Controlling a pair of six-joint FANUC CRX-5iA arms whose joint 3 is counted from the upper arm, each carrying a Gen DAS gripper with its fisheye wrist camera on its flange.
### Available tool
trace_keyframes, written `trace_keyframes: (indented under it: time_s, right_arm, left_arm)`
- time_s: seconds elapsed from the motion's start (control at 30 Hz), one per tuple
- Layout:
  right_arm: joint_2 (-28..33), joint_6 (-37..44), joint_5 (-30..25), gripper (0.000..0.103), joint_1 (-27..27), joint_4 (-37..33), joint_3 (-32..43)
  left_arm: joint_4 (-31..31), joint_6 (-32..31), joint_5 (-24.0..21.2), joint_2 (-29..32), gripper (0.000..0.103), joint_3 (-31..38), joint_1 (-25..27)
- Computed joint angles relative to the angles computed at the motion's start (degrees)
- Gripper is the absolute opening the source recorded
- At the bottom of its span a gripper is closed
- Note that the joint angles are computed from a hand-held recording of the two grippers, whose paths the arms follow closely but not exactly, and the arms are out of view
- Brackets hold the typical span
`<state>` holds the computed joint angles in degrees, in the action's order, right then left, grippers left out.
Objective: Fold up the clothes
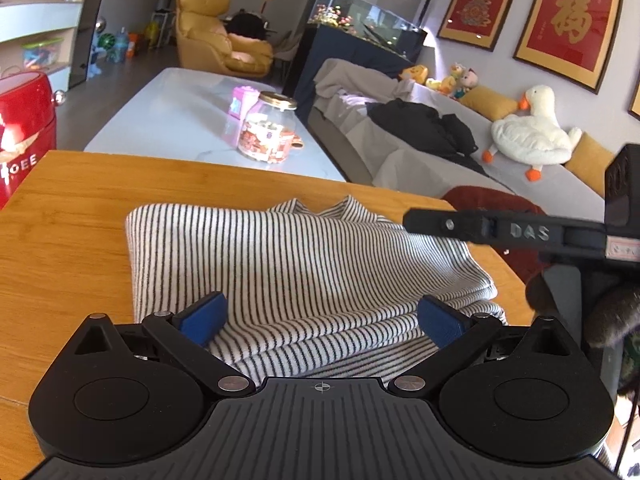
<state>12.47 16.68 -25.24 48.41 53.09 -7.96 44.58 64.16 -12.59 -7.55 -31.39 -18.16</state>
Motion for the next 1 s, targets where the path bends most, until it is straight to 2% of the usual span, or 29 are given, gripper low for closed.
trace_keyframes:
  time_s: [0.13, 0.23, 0.27, 0.37, 0.4, 0.5, 0.57, 0.63, 0.73, 0.8, 0.93, 1.0]
  right_arm:
    - [8.2, 18.6, -7.7, 0.047, 0.4, -15.0, 14.3]
    - [15.2, 26.8, -14.7, 0.038, 0.1, -22.7, 24.8]
    - [15.9, 27.6, -14.9, 0.029, 0.1, -23.2, 25.5]
    - [16.0, 28.1, -13.4, 0.006, 0.4, -22.5, 24.5]
    - [15.3, 27.9, -13.0, 0.005, 0.6, -22.1, 23.7]
    - [7.8, 25.9, -6.3, 0.005, 1.3, -18.4, 15.1]
    - [1.0, 26.2, -2.7, 0.005, 2.0, -19.9, 9.2]
    - [-4.8, 25.8, -1.7, 0.005, 3.5, -21.4, 4.0]
    - [-11.4, 26.9, -4.5, 0.005, 6.7, -28.3, -2.0]
    - [-13.6, 26.2, -6.1, 0.005, 8.6, -31.0, -5.1]
    - [-15.3, 25.2, -7.4, 0.004, 11.2, -34.7, -8.6]
    - [-16.4, 25.5, -7.3, 0.005, 12.3, -33.1, -10.0]
  left_arm:
    - [-4.6, 7.1, -3.5, -3.2, 0.103, 0.3, 2.6]
    - [-15.8, 18.1, -7.0, -5.9, 0.103, 2.3, 5.1]
    - [-18.4, 20.7, -8.0, -6.9, 0.103, 2.6, 5.9]
    - [-21.0, 24.4, -9.9, -9.6, 0.103, 2.0, 8.6]
    - [-21.5, 25.3, -10.1, -10.3, 0.103, 1.8, 9.4]
    - [-21.4, 26.6, -10.2, -11.2, 0.103, 1.4, 11.5]
    - [-17.9, 24.3, -9.2, -11.5, 0.103, 0.5, 12.4]
    - [-9.0, 17.5, -6.4, -11.5, 0.103, -1.7, 12.1]
    - [1.0, 9.3, -2.9, -10.6, 0.103, -3.0, 9.9]
    - [6.2, 4.1, -0.9, -9.6, 0.103, -3.1, 7.8]
    - [5.2, 1.5, -0.1, -7.4, 0.103, -0.9, 4.3]
    - [1.0, 2.0, -1.8, -6.5, 0.103, 0.7, 3.5]
